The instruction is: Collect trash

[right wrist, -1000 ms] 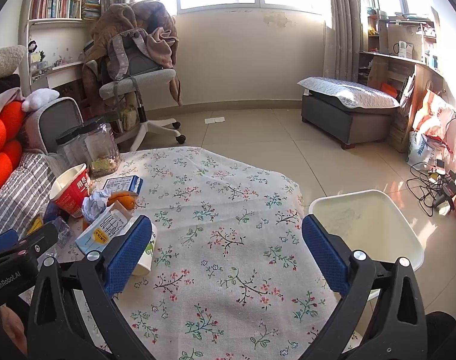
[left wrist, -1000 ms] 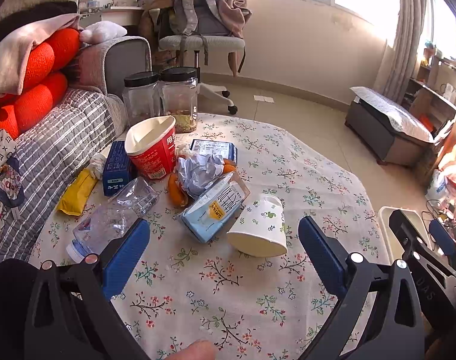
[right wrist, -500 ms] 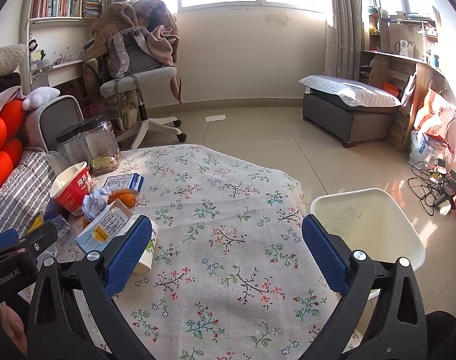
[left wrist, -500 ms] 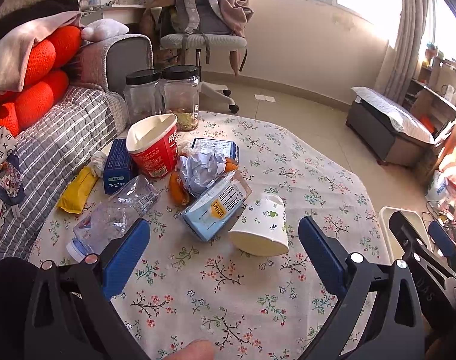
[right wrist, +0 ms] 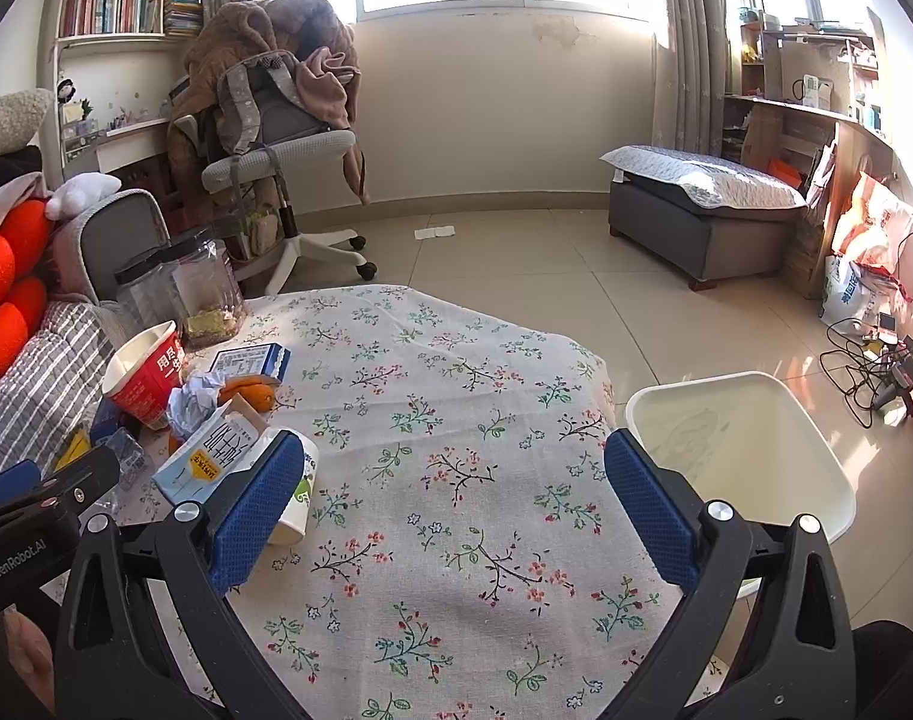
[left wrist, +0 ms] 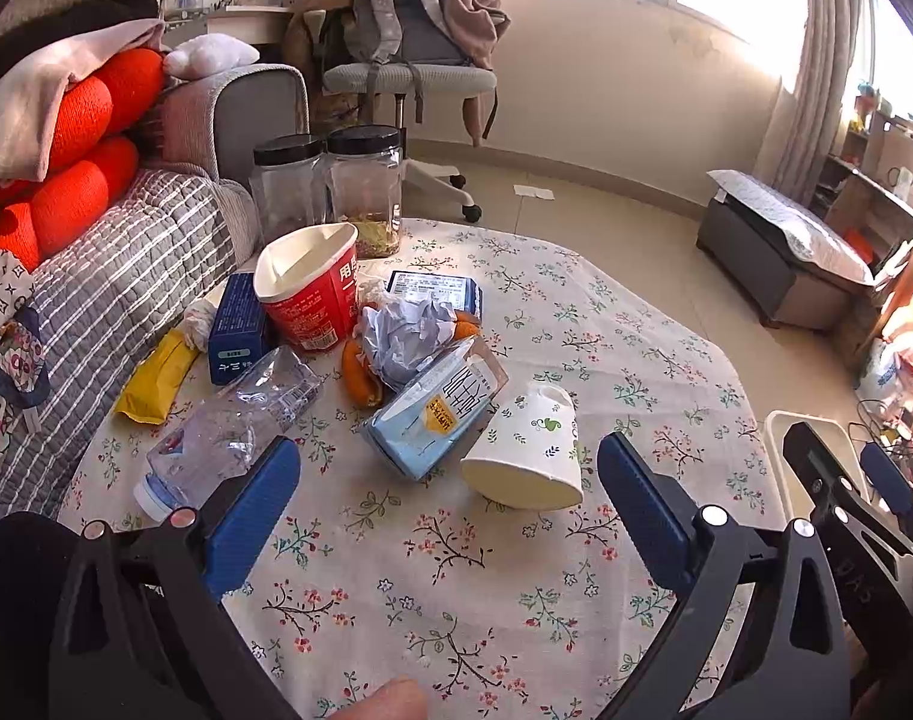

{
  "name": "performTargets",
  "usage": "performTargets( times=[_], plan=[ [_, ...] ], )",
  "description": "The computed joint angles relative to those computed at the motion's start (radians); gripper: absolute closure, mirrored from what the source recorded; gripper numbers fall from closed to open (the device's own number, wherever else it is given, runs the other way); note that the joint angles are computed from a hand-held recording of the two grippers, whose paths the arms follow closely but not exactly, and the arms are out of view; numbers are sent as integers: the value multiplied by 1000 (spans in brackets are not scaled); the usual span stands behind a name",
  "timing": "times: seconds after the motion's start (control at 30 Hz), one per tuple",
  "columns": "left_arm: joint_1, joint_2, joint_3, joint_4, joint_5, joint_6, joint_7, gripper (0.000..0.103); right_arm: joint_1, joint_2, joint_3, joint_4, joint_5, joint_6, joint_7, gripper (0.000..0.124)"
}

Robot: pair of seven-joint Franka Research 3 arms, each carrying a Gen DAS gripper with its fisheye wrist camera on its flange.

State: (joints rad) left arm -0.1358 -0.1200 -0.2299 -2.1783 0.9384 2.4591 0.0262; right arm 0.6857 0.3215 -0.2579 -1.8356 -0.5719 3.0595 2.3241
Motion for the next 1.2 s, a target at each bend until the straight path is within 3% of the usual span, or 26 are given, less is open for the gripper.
performTargets(
  times=[0.03,0.1,0.27,0.33,0.53,0.7,0.9,1.2],
  plan=[
    [0,0,1,-1,-2,1,2,7,0,0,1,1,4,-4,-5,28],
    [0,5,0,1,-1,-1,1,7,48,9,-63,-1,-49,36,61,28],
    [-2,11,2,3,-1,-1,3,7,31,5,-36,1,-27,10,27,28],
    [-3,12,3,3,-2,-2,2,6,45,11,-56,6,-49,18,51,28],
    [-3,24,9,8,-15,-1,6,7,-6,16,11,17,24,-30,-18,28],
    [0,38,19,4,-61,8,29,7,-140,48,187,76,235,-199,-211,28],
    [5,80,41,8,-193,10,119,7,-149,84,201,121,294,-273,-260,28],
    [63,88,96,34,-360,-70,318,7,-184,131,247,182,404,-340,-369,28]
  ],
)
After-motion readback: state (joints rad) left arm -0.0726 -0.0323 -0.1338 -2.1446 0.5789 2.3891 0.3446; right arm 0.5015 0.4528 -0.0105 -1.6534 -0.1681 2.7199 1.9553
